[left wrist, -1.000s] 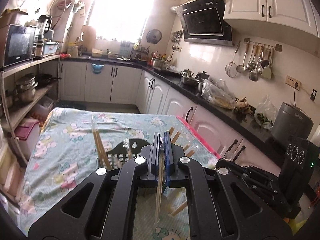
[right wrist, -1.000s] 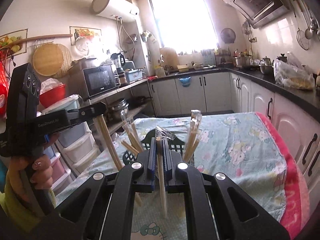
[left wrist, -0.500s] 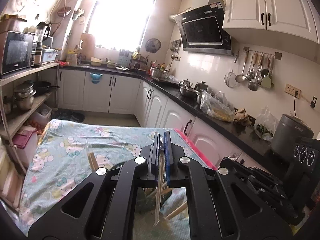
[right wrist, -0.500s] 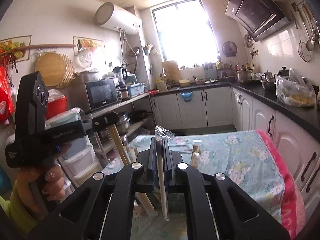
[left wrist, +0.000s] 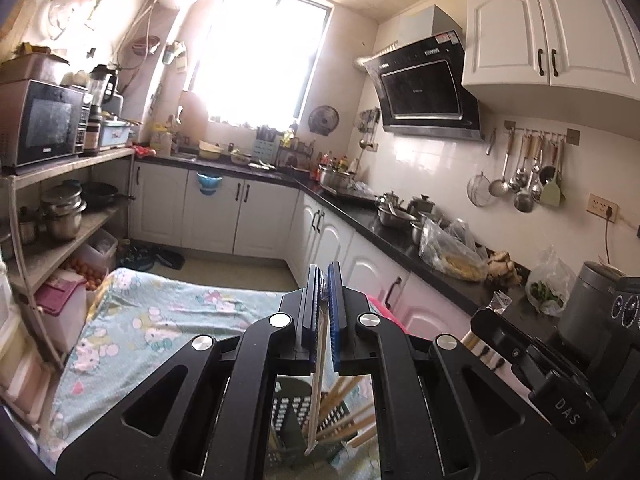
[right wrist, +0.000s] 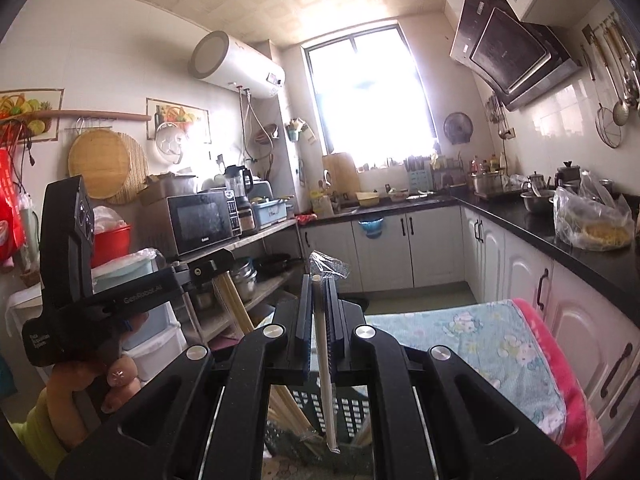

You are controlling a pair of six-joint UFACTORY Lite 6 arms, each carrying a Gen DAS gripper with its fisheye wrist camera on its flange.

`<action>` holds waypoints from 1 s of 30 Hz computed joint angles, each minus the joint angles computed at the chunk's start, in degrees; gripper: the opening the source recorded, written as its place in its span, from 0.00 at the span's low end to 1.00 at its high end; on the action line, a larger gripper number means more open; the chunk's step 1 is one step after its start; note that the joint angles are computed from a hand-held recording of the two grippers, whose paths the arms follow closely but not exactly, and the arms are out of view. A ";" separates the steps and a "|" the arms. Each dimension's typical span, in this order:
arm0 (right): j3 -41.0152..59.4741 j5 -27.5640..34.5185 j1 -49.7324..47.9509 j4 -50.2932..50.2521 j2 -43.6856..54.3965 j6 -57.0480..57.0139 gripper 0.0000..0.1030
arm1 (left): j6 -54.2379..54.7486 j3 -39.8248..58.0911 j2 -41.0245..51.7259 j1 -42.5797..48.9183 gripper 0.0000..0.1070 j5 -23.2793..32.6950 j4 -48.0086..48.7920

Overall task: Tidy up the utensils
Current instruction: 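Lift the held chopsticks upright and carry both tools over the caddy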

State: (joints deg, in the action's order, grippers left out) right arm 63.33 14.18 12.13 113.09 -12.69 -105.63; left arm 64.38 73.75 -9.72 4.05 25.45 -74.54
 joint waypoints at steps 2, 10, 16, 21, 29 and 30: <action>1.61 -0.03 0.04 0.45 1.73 -0.29 0.06 | -0.65 1.52 1.09 -0.49 0.02 -1.03 0.36; 7.02 -1.36 0.83 9.55 8.48 -10.06 0.06 | 3.63 3.34 3.81 -3.82 0.02 -7.38 -2.57; 8.02 -0.96 0.59 17.04 12.91 -17.37 0.06 | 11.92 2.30 6.13 -5.44 0.02 -10.54 -9.03; 7.03 0.72 0.08 23.17 14.85 -22.92 0.06 | 17.71 1.66 8.45 -5.58 0.02 -11.27 -13.81; 6.13 1.77 -0.11 25.70 17.16 -25.05 0.06 | 15.40 2.62 12.72 -5.82 0.02 -11.57 -10.89; 6.00 1.71 -0.07 25.88 17.30 -25.27 0.06 | 15.17 2.67 13.02 -5.90 0.02 -11.69 -10.70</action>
State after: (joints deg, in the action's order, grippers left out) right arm 69.33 15.90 12.06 138.97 4.60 -130.90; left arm 79.55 76.43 3.30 -1.85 13.76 -85.24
